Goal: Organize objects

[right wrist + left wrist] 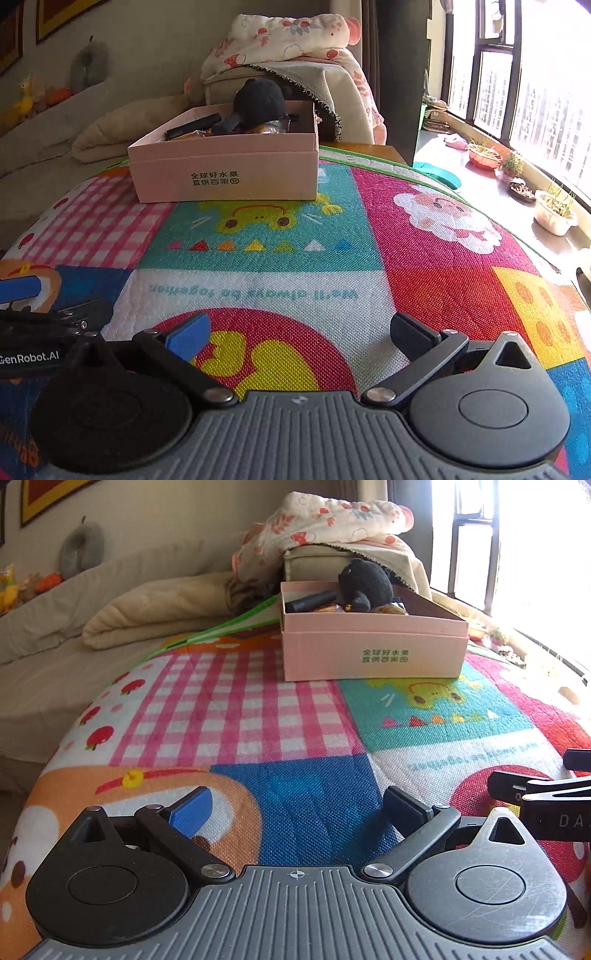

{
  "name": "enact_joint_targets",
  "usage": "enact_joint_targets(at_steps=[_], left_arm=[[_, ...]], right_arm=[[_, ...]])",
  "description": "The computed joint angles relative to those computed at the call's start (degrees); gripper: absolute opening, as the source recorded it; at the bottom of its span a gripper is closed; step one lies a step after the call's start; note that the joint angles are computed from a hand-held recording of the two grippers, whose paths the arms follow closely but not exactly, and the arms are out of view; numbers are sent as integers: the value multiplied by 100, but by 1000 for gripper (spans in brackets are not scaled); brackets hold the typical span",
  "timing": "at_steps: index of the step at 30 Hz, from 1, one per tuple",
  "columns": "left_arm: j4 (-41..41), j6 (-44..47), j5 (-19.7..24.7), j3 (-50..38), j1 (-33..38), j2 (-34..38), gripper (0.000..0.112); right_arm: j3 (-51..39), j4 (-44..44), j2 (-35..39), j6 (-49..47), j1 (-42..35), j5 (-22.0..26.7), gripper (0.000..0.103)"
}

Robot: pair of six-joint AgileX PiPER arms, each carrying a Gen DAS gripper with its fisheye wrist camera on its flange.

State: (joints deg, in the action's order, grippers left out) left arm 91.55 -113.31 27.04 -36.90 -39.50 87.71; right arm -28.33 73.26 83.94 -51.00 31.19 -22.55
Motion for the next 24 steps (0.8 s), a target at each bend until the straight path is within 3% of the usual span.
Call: enact_joint_targets(at_steps=[3, 10, 24], left_arm=[[122, -200, -107, 39, 86, -9, 103], [55, -194, 3, 39, -7, 6, 103], [27, -199, -5, 46, -26, -17, 103]], right_arm=[[-81, 253, 133, -173, 186, -258, 103], [-121, -239, 193, 79, -25, -34, 103], [-62, -283, 185, 245, 42, -132, 103]])
